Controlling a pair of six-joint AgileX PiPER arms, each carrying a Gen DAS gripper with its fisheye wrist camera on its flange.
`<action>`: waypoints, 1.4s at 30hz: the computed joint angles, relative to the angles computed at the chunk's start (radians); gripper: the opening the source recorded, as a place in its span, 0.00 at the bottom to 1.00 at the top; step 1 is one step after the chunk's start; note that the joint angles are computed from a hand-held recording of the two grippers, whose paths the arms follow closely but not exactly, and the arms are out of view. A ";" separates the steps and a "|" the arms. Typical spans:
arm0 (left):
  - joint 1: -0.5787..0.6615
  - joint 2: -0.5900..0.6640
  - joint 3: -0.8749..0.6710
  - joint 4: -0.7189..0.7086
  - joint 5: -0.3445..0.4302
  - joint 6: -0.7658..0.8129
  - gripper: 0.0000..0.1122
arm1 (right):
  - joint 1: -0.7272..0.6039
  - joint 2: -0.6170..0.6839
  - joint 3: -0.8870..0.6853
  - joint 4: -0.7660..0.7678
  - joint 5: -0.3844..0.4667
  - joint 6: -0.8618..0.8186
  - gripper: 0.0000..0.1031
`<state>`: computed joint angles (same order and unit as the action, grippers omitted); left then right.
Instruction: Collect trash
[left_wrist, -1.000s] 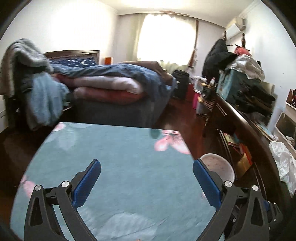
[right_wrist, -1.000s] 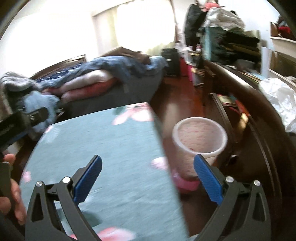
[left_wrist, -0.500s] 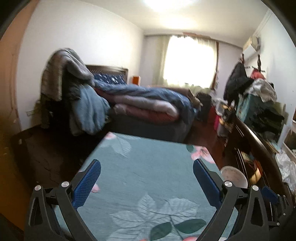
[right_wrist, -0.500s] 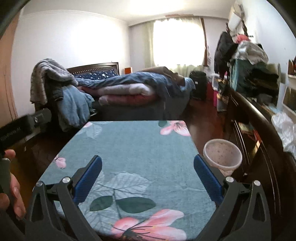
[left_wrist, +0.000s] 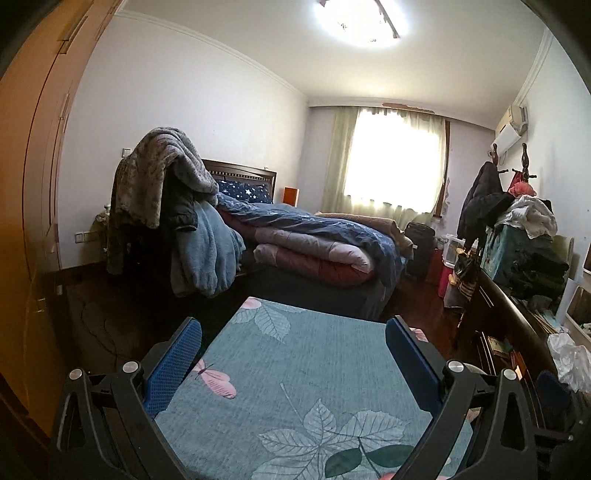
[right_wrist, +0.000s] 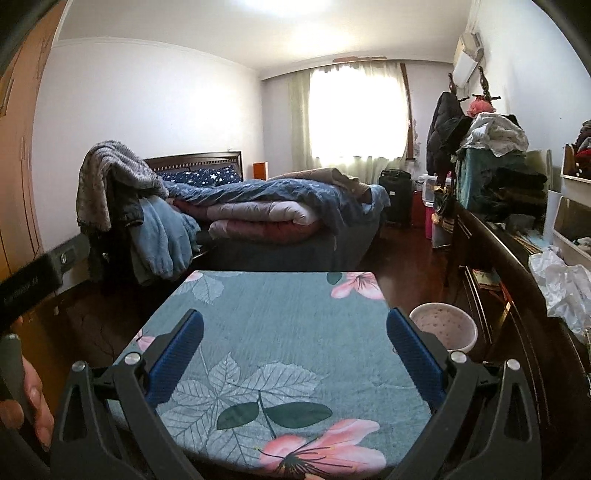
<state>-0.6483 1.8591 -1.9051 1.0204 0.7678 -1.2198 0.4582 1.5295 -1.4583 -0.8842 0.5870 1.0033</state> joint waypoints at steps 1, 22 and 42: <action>0.000 -0.002 0.001 -0.003 0.000 0.004 0.89 | 0.006 -0.003 -0.003 -0.012 0.010 0.013 0.97; -0.023 -0.042 0.053 0.016 -0.019 0.000 0.89 | 0.029 -0.052 0.012 -0.082 0.046 0.067 0.97; -0.035 -0.037 0.039 0.011 -0.002 0.007 0.89 | 0.034 -0.048 -0.002 -0.056 0.055 0.036 0.97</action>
